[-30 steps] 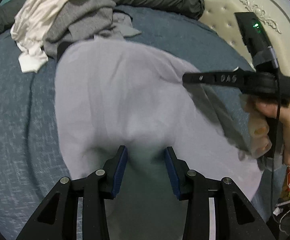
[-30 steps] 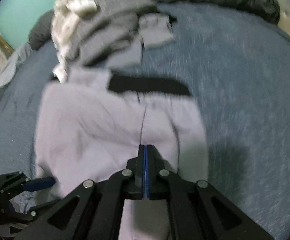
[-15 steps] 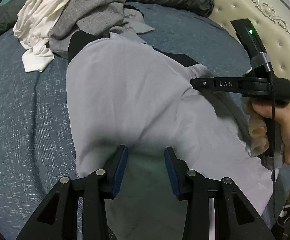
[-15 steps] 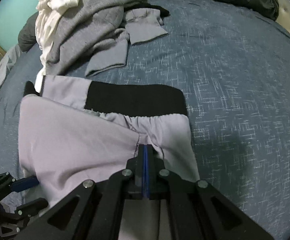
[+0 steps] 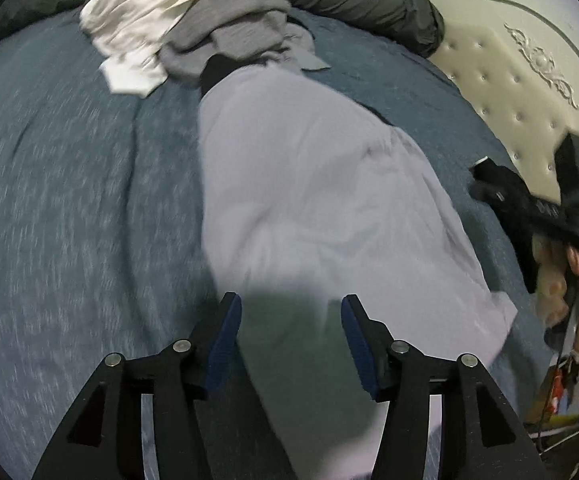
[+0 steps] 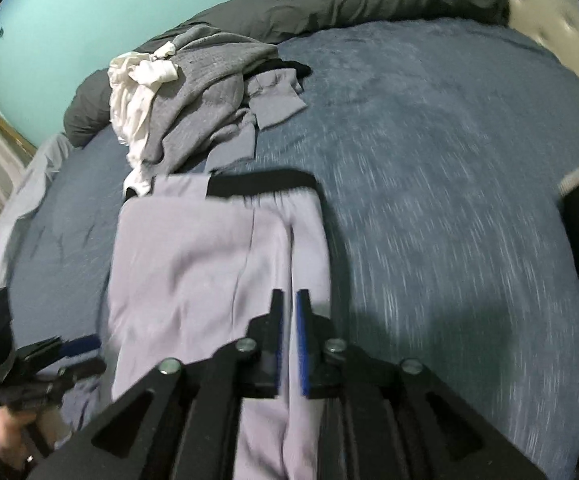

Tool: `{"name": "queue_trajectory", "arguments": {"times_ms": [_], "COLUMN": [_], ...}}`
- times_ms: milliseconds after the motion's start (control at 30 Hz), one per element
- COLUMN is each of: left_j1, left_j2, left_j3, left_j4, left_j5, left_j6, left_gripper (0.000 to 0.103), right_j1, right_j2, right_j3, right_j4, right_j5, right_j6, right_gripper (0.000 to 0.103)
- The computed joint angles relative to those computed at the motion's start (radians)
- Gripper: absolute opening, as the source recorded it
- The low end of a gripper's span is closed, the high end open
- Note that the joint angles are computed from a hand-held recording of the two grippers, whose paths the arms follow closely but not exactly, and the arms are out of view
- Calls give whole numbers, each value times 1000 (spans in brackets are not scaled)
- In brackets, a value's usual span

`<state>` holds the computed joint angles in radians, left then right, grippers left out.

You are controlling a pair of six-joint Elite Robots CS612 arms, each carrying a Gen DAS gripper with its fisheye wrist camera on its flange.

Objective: Fold clothes

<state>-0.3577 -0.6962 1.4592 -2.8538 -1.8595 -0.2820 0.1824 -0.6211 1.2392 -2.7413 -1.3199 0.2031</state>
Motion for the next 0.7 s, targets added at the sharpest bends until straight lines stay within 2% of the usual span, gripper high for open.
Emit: {"name": "queue_trajectory", "arguments": {"times_ms": [33,200,400,433,467,567,700], "left_j1": [1,2,-3,-3,-4,-7,-9], "left_j2": [-5,-28,-39,-41,-41,-45,-48], "left_j3": [14,70,109,115,120,132,143], "left_j4": [-6,-21,-17,-19,-21,-27,-41], "left_j5": [-9,-52,-72,-75,-77,-81,-83], "left_j6": [-13,-49,-57,-61,-63,-61,-64], "left_gripper": [60,63,65,65,65,65,65], "right_j1": [-4,-9,-17,-17,-18,-20,-26], "right_j2": [-17,-70,-102,-105,-107,-108,-116], "right_j3": [33,161,266,278,290,311,331], "right_j4": [-13,-47,-96,-112,-133,-171,-218], "right_j5": [11,35,90,93,96,127,150], "right_j6": [7,25,71,79,87,101,135], "right_gripper": [25,26,26,21,9,3,2]}}
